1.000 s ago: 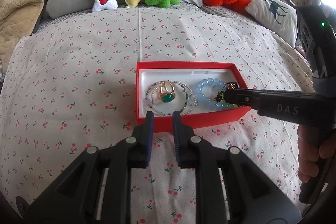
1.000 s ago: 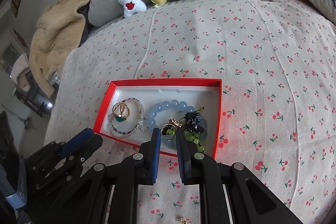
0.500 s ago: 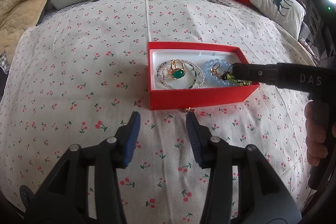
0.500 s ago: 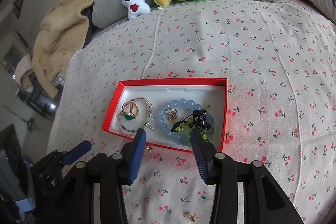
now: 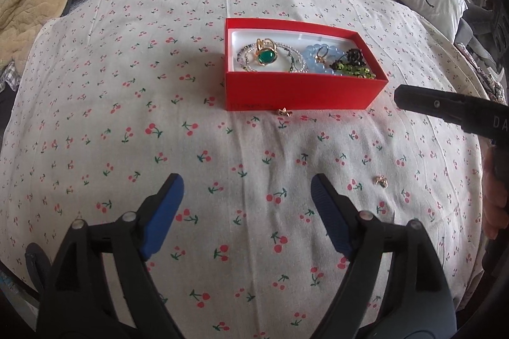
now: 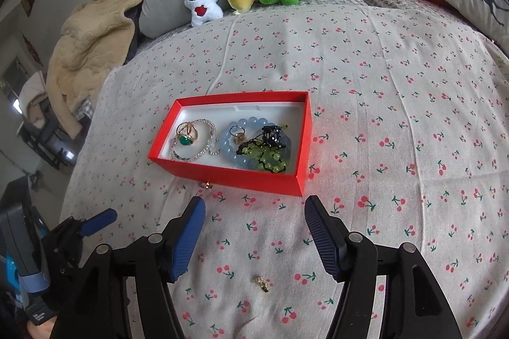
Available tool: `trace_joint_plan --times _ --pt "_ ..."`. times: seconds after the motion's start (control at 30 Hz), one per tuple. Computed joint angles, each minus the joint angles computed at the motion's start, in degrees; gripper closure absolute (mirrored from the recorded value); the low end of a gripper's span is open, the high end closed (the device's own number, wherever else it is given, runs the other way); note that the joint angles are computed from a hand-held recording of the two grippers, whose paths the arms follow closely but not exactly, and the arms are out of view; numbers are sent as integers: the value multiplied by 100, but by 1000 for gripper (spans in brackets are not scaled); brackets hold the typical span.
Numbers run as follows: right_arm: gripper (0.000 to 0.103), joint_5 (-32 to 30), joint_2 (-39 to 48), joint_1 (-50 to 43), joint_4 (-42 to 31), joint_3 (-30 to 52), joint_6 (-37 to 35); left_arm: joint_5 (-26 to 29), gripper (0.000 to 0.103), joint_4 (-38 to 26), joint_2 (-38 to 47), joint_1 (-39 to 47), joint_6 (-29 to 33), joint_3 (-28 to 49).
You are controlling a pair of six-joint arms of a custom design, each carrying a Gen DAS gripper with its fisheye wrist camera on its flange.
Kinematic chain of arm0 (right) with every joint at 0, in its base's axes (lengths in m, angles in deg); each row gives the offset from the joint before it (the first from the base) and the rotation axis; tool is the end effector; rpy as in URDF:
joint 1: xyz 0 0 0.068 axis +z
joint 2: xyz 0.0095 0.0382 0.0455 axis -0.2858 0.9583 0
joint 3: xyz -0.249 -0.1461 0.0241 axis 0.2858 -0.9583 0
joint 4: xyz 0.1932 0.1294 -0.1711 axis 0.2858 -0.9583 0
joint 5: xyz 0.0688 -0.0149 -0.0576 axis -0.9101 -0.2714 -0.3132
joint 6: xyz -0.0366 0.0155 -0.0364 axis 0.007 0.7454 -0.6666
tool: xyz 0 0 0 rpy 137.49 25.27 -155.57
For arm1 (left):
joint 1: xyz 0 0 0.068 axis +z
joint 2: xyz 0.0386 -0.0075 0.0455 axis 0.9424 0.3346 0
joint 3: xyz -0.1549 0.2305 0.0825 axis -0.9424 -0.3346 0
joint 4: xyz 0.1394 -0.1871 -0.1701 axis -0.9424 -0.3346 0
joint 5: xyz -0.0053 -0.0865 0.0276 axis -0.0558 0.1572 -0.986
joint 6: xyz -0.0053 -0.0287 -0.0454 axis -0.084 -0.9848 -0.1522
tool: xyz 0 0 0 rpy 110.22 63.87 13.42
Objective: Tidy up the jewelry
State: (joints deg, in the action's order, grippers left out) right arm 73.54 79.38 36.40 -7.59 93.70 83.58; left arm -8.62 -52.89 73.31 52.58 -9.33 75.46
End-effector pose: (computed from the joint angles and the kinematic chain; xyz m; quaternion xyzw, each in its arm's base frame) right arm 0.1905 0.2247 0.1872 0.2201 0.9227 0.0805 0.3062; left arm 0.2868 -0.1027 0.1391 0.3383 0.8968 -0.1271 0.2553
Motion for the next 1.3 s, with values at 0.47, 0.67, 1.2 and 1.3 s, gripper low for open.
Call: trace_joint_plan --times 0.47,0.67,1.2,1.3 --pt "29 20 658 1173 -477 -14 975 -362 20 87 -285 -164 201 -771" --pt "29 -226 1188 1356 -405 184 1048 -502 19 358 -378 -194 286 -1111" --pt "24 139 1676 1384 -622 467 1024 -433 12 1040 -374 -43 334 -1435" --pt "28 176 1873 1347 -877 705 1001 -439 12 1163 -340 -58 345 -1456"
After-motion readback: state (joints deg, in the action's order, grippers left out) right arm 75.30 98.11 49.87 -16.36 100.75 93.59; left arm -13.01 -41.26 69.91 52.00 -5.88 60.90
